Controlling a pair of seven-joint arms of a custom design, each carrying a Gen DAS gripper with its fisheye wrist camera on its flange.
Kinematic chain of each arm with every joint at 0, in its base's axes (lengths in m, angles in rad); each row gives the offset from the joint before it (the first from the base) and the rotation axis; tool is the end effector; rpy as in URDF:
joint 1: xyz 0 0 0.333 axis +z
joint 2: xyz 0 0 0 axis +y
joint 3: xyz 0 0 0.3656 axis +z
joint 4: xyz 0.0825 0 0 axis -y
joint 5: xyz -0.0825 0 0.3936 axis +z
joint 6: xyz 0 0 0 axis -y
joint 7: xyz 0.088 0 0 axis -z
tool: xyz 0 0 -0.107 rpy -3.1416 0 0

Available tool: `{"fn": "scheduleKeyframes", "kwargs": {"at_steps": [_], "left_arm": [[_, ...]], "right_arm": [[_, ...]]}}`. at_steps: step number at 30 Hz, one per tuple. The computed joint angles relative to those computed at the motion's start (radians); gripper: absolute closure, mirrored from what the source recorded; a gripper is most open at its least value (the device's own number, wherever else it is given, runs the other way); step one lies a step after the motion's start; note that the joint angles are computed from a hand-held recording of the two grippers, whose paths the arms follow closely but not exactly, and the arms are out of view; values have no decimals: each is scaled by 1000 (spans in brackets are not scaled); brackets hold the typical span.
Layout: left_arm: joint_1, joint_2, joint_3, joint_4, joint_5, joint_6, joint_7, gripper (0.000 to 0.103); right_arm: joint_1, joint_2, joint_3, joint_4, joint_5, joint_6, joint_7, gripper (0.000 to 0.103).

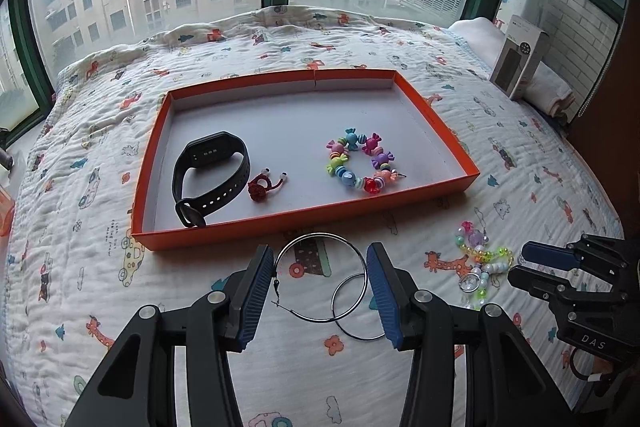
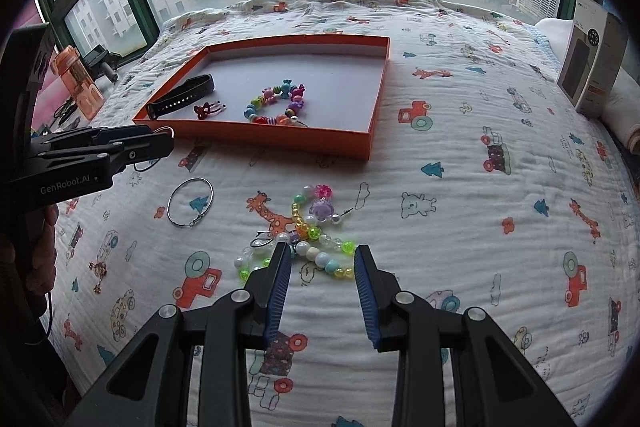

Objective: Organize jewelry
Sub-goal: 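Move the left tool onto the silver hoop earrings and close around them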

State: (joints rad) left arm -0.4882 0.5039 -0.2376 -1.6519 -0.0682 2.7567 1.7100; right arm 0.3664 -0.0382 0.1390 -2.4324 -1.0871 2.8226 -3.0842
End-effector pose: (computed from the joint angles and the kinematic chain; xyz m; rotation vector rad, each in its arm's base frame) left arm 0.5876 -0.4733 0.4342 -1.1421 2.6074 -0.8941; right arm 0.4172 0.2817 0.3895 -1.6916 1.9517 -0.5575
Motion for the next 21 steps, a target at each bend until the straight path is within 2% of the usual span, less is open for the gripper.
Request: {"fn": "scheduleKeyframes", "kwargs": {"at_steps": [8,14,16,21], "left_arm": [[1,4,5,-1,-2,0,-11,52],[4,10,10,5,-2,-2,-25,52],[6,9,10,3,-2,0,-25,52],[10,10,11,4,-2,0,-29,52]], "right_arm": [[38,52,6,56,66,-90,-126,67],[54,91,-15,104,29,-77,-87,67],[52,96,-25,110,9,-48,-59,67],[47,70,-31,87,6,-47,-37,67]]}}
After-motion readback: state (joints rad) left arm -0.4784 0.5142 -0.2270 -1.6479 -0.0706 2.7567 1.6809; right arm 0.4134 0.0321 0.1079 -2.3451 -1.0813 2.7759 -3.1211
